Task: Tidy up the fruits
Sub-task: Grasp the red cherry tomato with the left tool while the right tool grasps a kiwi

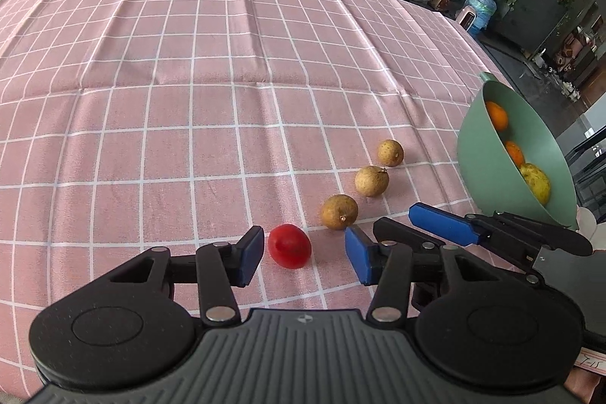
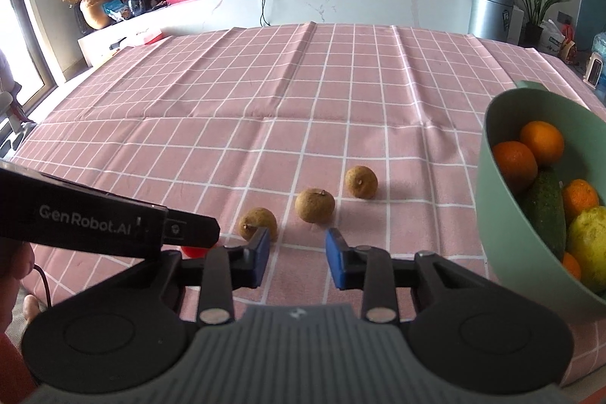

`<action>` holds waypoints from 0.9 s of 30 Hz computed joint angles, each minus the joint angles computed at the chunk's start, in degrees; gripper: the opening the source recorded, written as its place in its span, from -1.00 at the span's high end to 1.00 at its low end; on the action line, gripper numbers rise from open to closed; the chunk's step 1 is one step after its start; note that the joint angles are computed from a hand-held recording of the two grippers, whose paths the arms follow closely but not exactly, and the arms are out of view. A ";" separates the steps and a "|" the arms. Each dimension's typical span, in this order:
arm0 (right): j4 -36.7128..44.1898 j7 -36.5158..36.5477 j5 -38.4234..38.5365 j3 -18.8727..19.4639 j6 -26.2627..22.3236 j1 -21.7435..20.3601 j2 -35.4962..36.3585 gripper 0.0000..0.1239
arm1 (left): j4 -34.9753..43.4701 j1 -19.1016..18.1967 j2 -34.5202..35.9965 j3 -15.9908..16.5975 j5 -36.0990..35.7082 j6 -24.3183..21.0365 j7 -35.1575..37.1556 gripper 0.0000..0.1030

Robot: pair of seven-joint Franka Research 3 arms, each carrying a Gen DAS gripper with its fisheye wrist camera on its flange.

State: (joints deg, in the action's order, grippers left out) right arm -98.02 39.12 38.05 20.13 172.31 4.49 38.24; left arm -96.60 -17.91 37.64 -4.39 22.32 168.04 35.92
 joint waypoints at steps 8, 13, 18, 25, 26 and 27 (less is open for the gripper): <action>1.71 2.47 -1.46 -2.23 -3.11 1.84 1.17 0.52 | 1.71 1.27 1.30 -1.71 -1.59 -2.73 2.24 0.03; 2.71 2.84 -1.85 -2.37 -4.03 2.28 2.05 0.52 | 2.45 1.69 2.02 -1.98 -2.83 -3.72 2.41 0.17; 2.77 0.11 -0.99 -0.36 -3.07 1.25 2.64 0.52 | 1.89 1.87 1.81 -2.04 -3.53 -2.97 2.44 0.40; 3.78 -4.22 0.63 2.60 -1.00 0.11 4.06 0.52 | 0.90 -0.73 0.60 1.51 -0.70 -2.85 -2.16 0.42; 4.15 -4.00 0.42 2.20 -0.92 0.60 4.29 0.52 | 0.93 -0.85 0.56 1.67 -0.30 -2.98 -2.53 0.42; 4.38 -3.86 0.26 1.94 -0.87 0.85 4.46 0.52 | 0.95 -1.01 0.52 1.90 0.15 -3.08 -2.95 0.42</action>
